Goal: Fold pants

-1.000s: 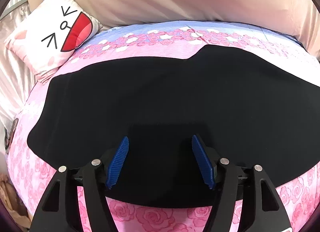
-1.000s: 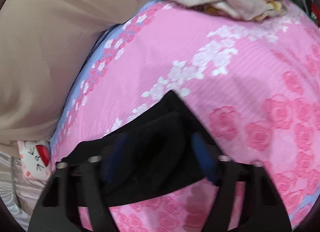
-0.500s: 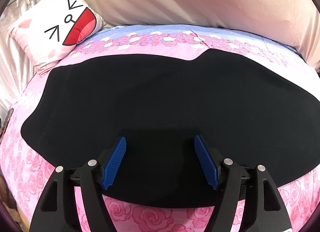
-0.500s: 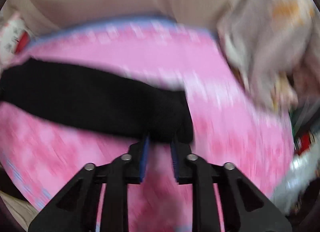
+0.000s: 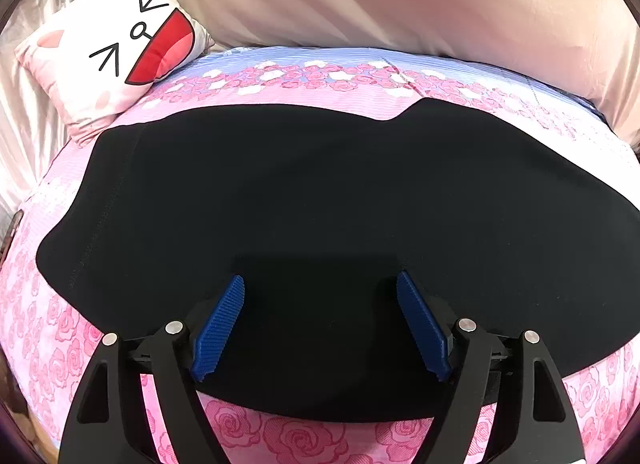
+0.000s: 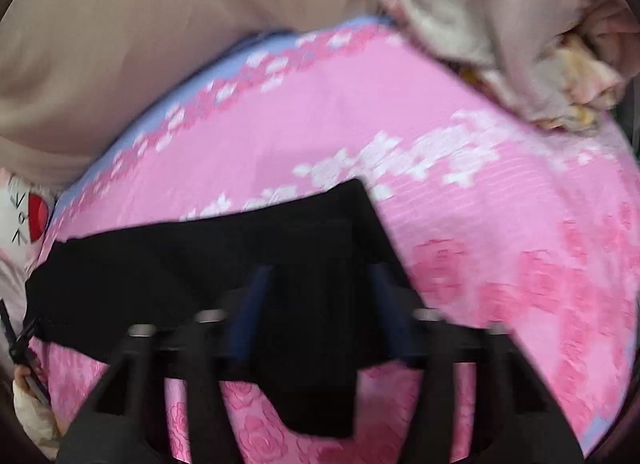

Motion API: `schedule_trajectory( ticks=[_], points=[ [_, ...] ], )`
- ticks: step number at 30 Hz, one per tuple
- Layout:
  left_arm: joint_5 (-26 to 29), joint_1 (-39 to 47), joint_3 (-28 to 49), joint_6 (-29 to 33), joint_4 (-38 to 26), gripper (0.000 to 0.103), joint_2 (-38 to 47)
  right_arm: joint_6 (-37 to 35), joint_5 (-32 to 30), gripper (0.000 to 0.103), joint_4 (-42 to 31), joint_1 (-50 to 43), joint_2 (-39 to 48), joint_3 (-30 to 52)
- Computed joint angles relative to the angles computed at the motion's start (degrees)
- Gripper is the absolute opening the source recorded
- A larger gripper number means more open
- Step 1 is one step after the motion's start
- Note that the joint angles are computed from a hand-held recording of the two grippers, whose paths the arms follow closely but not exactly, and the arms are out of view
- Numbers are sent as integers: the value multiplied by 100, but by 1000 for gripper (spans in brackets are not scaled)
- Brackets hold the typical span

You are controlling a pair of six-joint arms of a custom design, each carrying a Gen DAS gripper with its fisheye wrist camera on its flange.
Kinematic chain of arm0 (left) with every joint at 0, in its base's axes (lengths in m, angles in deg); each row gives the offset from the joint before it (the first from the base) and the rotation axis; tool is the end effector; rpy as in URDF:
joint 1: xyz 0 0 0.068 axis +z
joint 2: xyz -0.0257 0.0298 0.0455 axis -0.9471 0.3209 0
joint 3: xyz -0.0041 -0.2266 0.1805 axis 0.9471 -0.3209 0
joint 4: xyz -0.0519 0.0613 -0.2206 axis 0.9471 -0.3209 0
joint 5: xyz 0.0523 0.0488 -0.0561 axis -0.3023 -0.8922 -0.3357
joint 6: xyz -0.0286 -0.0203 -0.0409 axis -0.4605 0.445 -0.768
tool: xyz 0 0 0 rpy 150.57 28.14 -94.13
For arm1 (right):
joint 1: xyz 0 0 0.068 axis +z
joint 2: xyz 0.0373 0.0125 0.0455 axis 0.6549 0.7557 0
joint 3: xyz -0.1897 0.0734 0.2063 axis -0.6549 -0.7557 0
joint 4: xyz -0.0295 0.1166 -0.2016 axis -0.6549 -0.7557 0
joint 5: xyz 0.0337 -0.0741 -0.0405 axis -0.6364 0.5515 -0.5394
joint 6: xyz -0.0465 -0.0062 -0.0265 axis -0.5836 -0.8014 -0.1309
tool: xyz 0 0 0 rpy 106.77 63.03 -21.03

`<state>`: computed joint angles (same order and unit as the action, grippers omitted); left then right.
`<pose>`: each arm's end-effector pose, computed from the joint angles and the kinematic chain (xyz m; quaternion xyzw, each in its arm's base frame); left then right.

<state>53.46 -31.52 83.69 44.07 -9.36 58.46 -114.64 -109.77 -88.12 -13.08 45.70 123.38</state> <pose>0.2030 0.1546 0.1223 -0.0466 0.9407 0.0443 0.3332 0.1606 -0.1919 0.1578 0.1376 0.9419 0.0518 0.3022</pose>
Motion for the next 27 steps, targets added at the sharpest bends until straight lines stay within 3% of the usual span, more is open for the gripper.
schedule_trajectory(
  ticks=[1,2,5,7,9,10,14,18,20,21,22,24,27],
  points=[
    [-12,-6,-1,-3,7,76,4,11,214,13,231,192,-222,-98],
    [-18,-8,-3,-5,11,76,3,41,192,12,359,224,-495,-187],
    [-33,-17,-11,-8,17,77,-6,215,-597,12,215,-124,-1311,90],
    [-48,-27,-18,-12,31,77,-9,36,-54,18,336,6,-880,262],
    [-35,-23,-11,-21,18,77,-5,106,1422,23,1310,261,-60,45],
    [-10,-10,-1,-31,-7,77,-2,182,1636,25,1509,236,158,46],
    [-108,-75,-26,-70,46,79,-3,552,-8,26,1308,-834,-249,-244],
    [-203,-120,-32,-113,106,82,28,-252,-1004,25,65,-690,-1153,-642],
    [-164,-93,-7,-114,73,82,44,-332,-636,22,98,-149,-1235,-952],
    [-145,-81,1,-116,60,82,46,-330,-17,22,694,173,-1111,-1249],
    [-105,-54,15,-116,32,82,44,-379,177,21,1089,206,-974,-1400],
    [-28,-7,44,-119,-21,82,49,-238,-269,19,1013,-376,-732,-1190],
    [54,38,86,-120,-88,82,74,560,365,17,1266,-475,-1102,-1238]
  ],
)
